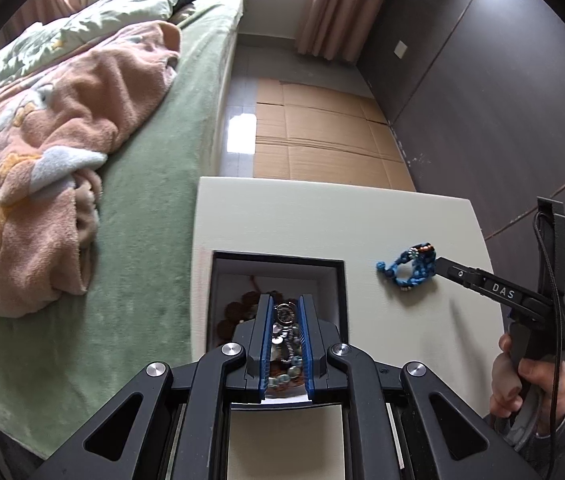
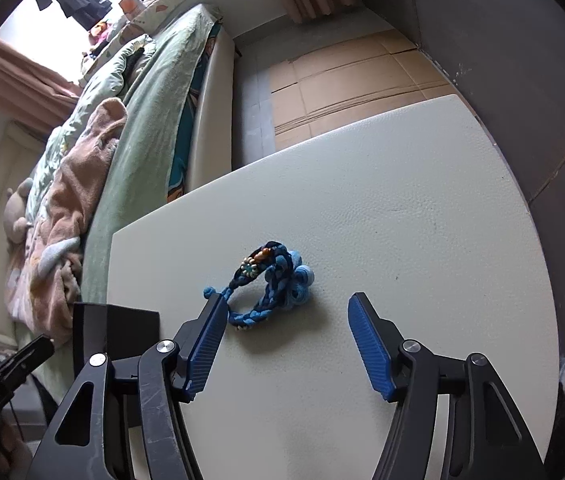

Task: Organize jewelry
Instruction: 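Release the ring in the box with the left tool while the right tool grasps the blue braided bracelet, then carry the blue braided bracelet into the box and open the right tool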

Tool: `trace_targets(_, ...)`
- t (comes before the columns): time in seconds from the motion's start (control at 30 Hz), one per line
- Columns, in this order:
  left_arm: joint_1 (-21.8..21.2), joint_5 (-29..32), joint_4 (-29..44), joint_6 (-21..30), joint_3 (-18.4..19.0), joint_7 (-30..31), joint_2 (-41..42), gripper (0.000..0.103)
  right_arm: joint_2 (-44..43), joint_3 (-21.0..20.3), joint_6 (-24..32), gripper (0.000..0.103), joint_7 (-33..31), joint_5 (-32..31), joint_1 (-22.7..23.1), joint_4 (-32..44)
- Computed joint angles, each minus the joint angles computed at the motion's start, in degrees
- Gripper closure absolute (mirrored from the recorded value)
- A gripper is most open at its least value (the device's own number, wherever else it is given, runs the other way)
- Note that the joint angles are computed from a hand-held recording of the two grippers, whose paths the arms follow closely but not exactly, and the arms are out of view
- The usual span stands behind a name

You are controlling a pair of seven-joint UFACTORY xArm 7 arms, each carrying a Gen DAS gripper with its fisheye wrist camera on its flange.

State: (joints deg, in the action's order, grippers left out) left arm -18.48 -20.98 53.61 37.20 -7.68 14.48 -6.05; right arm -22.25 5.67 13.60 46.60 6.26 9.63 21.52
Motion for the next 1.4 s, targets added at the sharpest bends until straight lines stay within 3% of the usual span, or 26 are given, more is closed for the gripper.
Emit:
trace_targets(0.07, 0.34, -0.22, -0.07, 0.16, 0.43, 0.30, -0.18, 0.090, 2.21, 0.22, 0.29, 0.041, -0.21, -0.63, -0.27, 1.55)
trace_targets(0.17, 0.74, -0.78, 0.00, 0.64, 0.88, 1.10, -0.28, 0.090, 5.02, -0.33, 0.43, 0.052, -1.21, -0.38, 0.29, 3.21)
trace_targets(0.27, 0.98, -1.22, 0.04, 0.86, 0.98, 1.46, -0.18, 0.090, 7.83, -1.06, -0.03, 0.079, -2.43, 0.95, 1.15, 4.28)
trace_targets(0.3, 1.01, -1.67, 0.15, 1.00, 1.03, 1.67, 0.00, 0.090, 7.55, -0.65, -1.34, 0.083, -2.00, 0.60, 0.70, 3.63)
trace_targets(0.5, 1.13, -2.52, 0.65, -0.04, 0.52, 0.96, 1.79, 0.090, 3.26, -2.65, -3.49, 0.094, -4.64, 5.14, 3.91, 0.77)
trace_targets(0.63, 1.05, -3.19, 1.18, -0.57, 0.13, 0.50, 3.57, 0.090, -1.05, -2.95, -4.81, 0.094, -5.73, 6.73, 5.90, -1.51)
trace_targets(0.77, 1.12, -4.74, 1.38, -0.17, -0.20, 0.52, 4.83, 0.089, -4.56, -7.17, -8.87, 0.094, -9.11, 10.67, 12.48, -4.15)
trace_targets(0.93, 1.68, -6.47, 2.09, 2.00, -0.27, 1.47, 6.16, 0.084, -8.78, -19.62, -17.69, 0.094, -16.16, 14.33, 29.11, -7.03)
trace_targets(1.0, 2.08, -8.17, 1.82, 2.45, -0.15, 2.42, 5.93, 0.066, -9.86, -22.31, -19.68, 0.094, -16.96, 13.19, 33.10, -7.31)
trace_targets(1.07, 2.45, -10.77, 0.59, 1.57, 0.11, 3.97, 4.67, 0.035, -10.36, -24.42, -21.07, 0.094, -17.04, 11.64, 36.18, -7.15)
trace_targets(1.2, 2.90, -14.98, -1.23, 1.49, 1.15, 7.02, 1.89, 0.033, -10.02, -28.25, -22.63, 0.094, -16.40, 8.65, 41.20, -5.76)
trace_targets(1.4, 3.51, -19.69, -3.45, 2.81, 3.56, 10.72, -2.41, 0.033, -9.26, -38.36, -26.84, 0.094, -14.81, 3.36, 52.49, -3.95)
